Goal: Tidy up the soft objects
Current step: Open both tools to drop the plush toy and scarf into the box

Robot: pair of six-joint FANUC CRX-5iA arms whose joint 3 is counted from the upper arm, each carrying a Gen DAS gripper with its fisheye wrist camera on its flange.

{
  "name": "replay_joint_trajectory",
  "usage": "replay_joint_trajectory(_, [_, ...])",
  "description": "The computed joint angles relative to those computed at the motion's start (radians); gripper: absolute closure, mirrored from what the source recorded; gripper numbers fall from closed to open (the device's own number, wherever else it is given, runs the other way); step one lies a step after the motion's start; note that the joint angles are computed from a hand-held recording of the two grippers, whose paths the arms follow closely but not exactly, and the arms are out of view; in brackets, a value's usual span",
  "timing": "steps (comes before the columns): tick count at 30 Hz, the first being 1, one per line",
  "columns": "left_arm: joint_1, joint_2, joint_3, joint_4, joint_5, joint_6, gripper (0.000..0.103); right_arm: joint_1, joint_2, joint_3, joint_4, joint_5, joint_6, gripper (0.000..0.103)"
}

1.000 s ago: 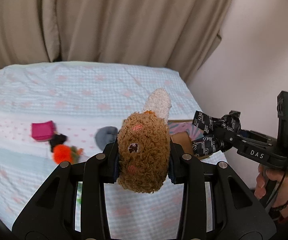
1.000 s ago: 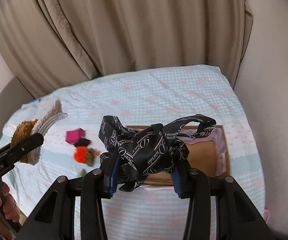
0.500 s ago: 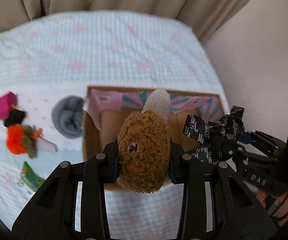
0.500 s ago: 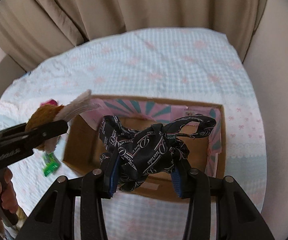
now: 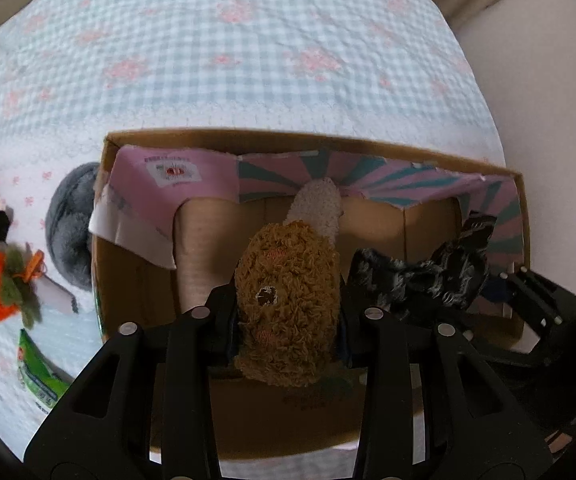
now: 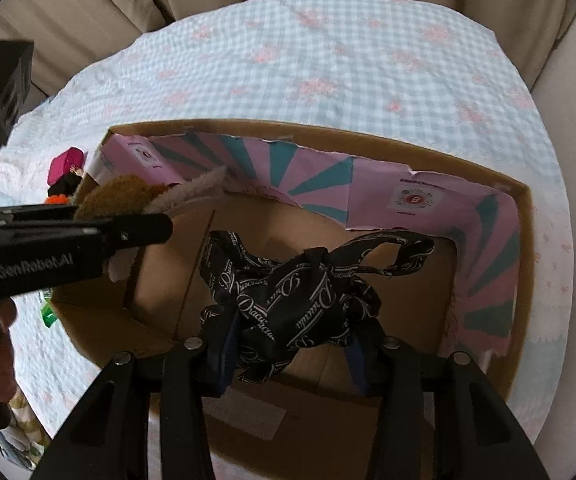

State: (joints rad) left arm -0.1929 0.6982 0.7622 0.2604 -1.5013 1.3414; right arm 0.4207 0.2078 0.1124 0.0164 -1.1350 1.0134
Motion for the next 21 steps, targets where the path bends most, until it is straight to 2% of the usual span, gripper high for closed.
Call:
replay_joint_trajectory(1, [-0.008,0.004,0.016,-0.024,-0.002,0.013,0.045,-0.003,0.012,0.011,-0.002,-0.014,0.016,0.049])
replay_joint_trajectory(2, [-0.015,0.022,0.050,-0.044,-0.026,0.026,0.027,0.003,0.024,0.016,0.019,-0.030,0.018,0.026])
replay_joint_trajectory(3, [-0.022,0.043,0.089,-0.069,-0.056,0.047,0.000,0.008,0.038,0.023,0.032,-0.046,0.022,0.000])
replay_joint_trajectory(4, [-0.024,0.050,0.104,-0.083,-0.065,0.060,0.000,0.004,0.044,0.030,0.019,-0.055,0.038,0.000])
replay_joint_trajectory(8, [-0.020,0.057,0.101,-0.067,-0.074,0.060,0.000,-0.002,-0.006,-0.030,-0.017,0.025,0.050,0.000])
replay_joint_trajectory(12, [-0.022,0.046,0.086,-0.058,-0.068,0.054,0.000,0.010,-0.026,-0.054,-0.002,0.034,0.037,0.000])
replay_joint_trajectory(21, [-0.023,-0.010,0.081,-0.047,-0.061,0.047,0.000,0.028,-0.066,-0.024,0.042,-0.039,-0.030,0.000])
